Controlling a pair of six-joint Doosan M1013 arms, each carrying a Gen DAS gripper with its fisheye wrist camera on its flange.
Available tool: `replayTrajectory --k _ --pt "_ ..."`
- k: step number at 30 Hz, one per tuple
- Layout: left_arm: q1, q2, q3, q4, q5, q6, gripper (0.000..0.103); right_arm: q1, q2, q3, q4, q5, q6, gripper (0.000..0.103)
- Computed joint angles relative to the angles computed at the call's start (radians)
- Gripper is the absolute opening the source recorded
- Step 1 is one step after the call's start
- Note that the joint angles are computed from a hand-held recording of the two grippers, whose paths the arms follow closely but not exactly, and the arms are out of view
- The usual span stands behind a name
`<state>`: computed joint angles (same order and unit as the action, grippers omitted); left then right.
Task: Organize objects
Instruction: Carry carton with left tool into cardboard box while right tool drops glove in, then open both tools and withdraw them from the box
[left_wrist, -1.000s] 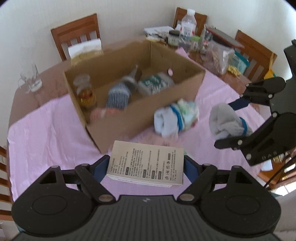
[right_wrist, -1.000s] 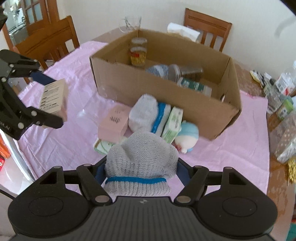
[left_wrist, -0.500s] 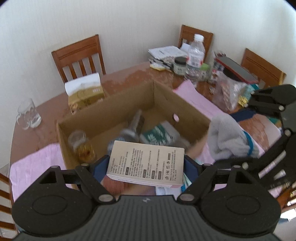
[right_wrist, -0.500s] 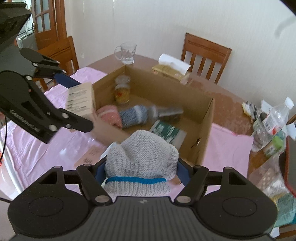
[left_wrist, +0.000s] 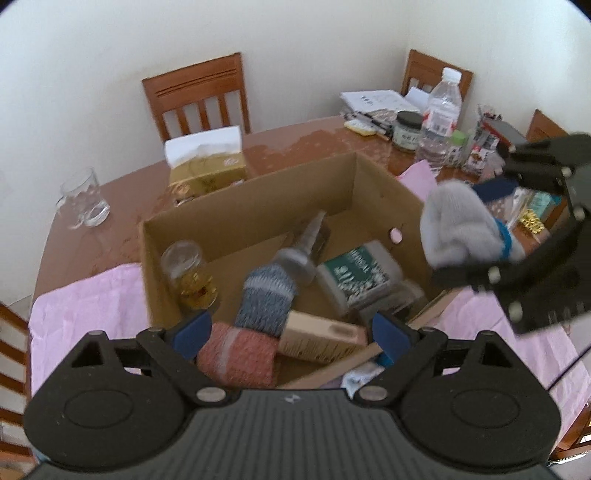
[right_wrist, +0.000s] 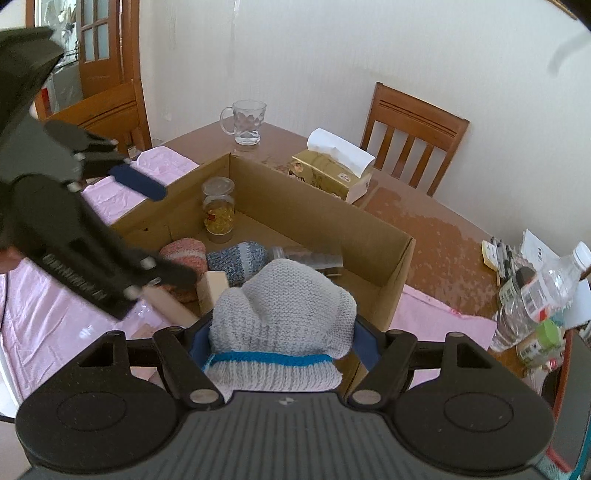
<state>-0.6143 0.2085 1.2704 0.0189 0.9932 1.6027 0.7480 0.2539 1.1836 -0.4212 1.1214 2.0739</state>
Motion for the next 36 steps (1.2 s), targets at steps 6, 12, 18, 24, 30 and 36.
replayTrajectory --k 6,12,18,24,30,36 --pt "0.008 -0.025 0.025 0.001 0.008 -0.037 0.094 -0.029 0.027 -0.034 0.023 -0.002 -0.047 0.078" --pt "0.015 -0.049 0.051 0.002 0.013 -0.074 0.094 -0.058 0.068 -0.088 0.032 0.035 -0.079 0.078" --pt "0.017 -0.06 0.066 0.02 0.03 -0.089 0.094 -0.078 0.129 -0.166 -0.008 0.103 -0.089 0.078" --pt "0.025 -0.071 0.081 0.031 0.03 -0.109 0.094 -0.077 0.16 -0.198 -0.082 0.147 -0.044 0.101" --pt "0.03 -0.083 0.103 0.045 0.031 -0.115 0.094 -0.062 0.143 -0.182 -0.094 0.129 -0.034 0.103" --pt "0.037 -0.096 0.125 0.02 0.026 -0.111 0.094 -0.039 0.126 -0.16 -0.102 0.128 -0.004 0.103"
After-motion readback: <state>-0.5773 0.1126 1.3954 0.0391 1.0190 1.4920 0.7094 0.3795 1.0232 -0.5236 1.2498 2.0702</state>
